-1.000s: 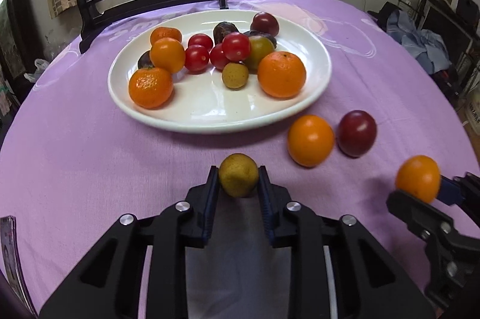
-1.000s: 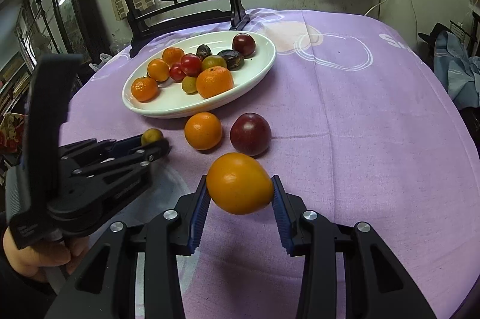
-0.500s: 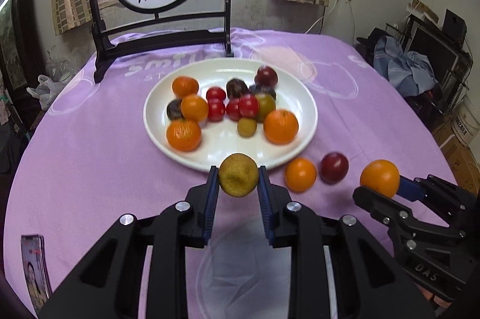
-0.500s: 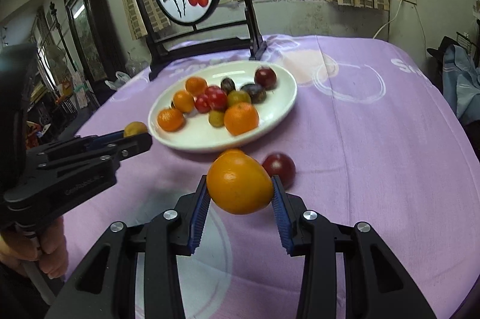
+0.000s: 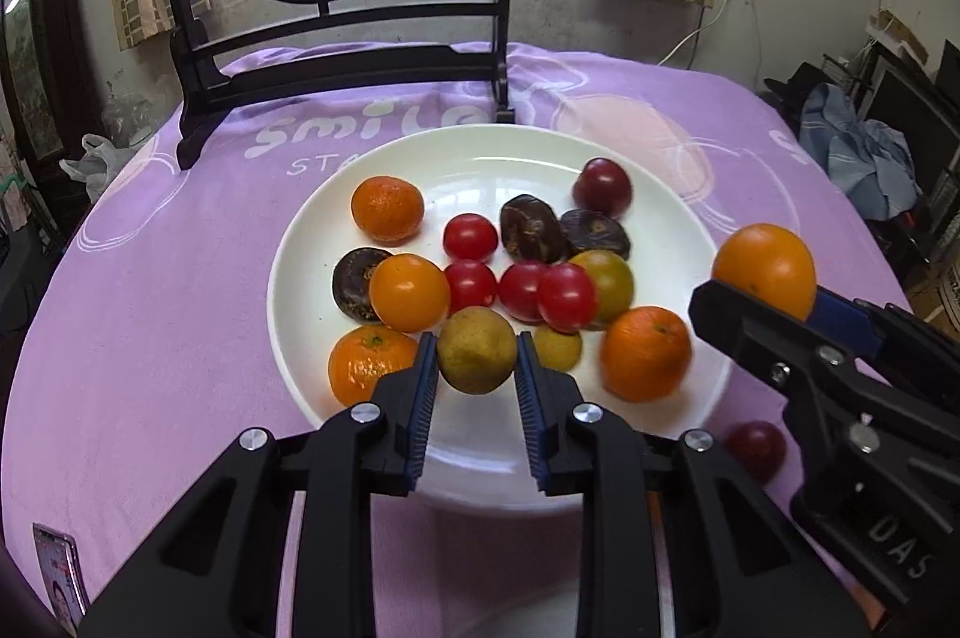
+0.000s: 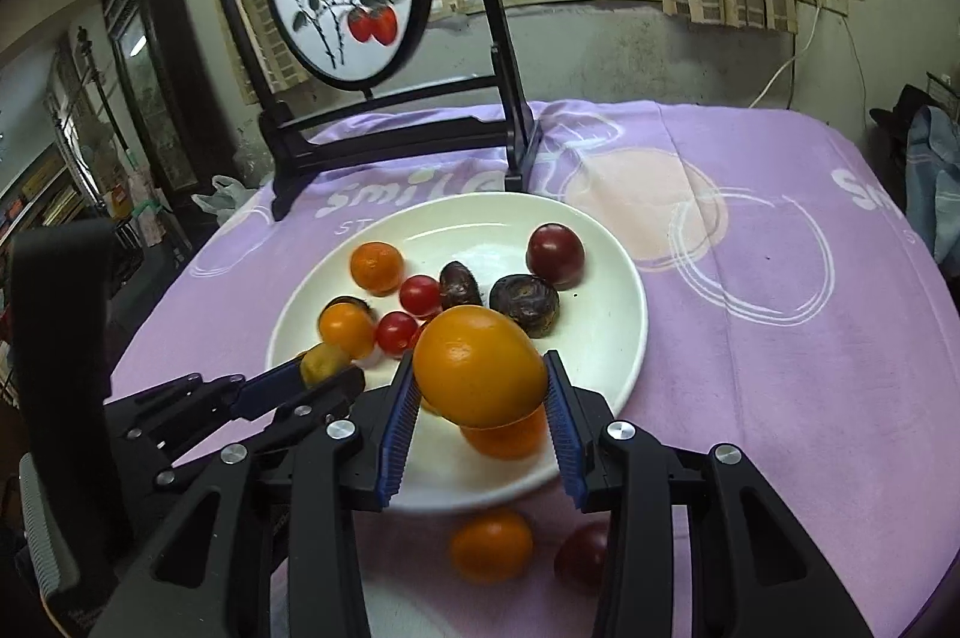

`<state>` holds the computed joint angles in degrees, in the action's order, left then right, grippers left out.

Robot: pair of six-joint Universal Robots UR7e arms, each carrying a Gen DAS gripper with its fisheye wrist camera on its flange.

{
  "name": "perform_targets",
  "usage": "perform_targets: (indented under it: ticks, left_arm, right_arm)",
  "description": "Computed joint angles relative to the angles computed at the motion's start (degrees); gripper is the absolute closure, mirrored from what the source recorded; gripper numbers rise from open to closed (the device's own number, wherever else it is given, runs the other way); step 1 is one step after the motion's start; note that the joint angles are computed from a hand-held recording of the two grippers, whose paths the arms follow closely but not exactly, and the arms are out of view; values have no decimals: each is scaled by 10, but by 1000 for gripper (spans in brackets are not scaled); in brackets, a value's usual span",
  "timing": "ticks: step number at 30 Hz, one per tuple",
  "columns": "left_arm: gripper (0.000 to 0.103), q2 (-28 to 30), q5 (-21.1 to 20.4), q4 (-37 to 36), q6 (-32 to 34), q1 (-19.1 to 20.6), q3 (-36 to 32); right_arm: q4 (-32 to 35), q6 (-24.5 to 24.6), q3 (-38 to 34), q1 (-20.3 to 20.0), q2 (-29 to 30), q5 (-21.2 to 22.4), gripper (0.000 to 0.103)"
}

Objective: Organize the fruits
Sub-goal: 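Carry both fruits over the white plate and release them from both tools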

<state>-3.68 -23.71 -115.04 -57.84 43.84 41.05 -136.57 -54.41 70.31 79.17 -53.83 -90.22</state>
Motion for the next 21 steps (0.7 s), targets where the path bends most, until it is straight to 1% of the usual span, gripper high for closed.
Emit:
perform_targets:
  ticks: [3, 6, 7, 8, 10, 11, 12, 13, 14, 16, 21]
  left_arm:
    - [78, 9, 2, 31, -9, 8, -24]
    - [78, 12, 4, 37, -10, 13, -34]
    - [78, 13, 5, 39, -13, 14, -36]
    - [75, 14, 7, 35, -11, 14, -38]
    - [57, 18, 6, 35, -8, 14, -45]
    - [34, 21, 12, 64, -26, 13, -56]
    - [27, 22, 24, 93, -50, 10, -62]
    - [27, 21, 38, 113, -70, 7, -62]
    - [26, 21, 41, 123, -74, 5, -64]
    - [25, 15, 37, 117, -73, 2, -53]
    - [23, -5, 35, 121, -107, -10, -17]
  right_arm:
    - [3, 22, -26, 5, 26, -24, 61]
    - [25, 45, -54, 7, 45, -37, 61]
    - [24, 45, -55, 8, 47, -40, 57]
    - [16, 44, -54, 8, 47, -40, 49]
    - [5, 41, -48, 7, 44, -30, 40]
    - [5, 39, -45, 6, 41, -25, 40]
    - [5, 36, -42, 5, 37, -22, 40]
    - [6, 33, -41, 5, 34, -20, 40]
    - [8, 32, -39, 3, 31, -15, 40]
    - [10, 31, -32, 0, 20, -7, 40]
    - [14, 27, -16, -10, -4, 6, 40]
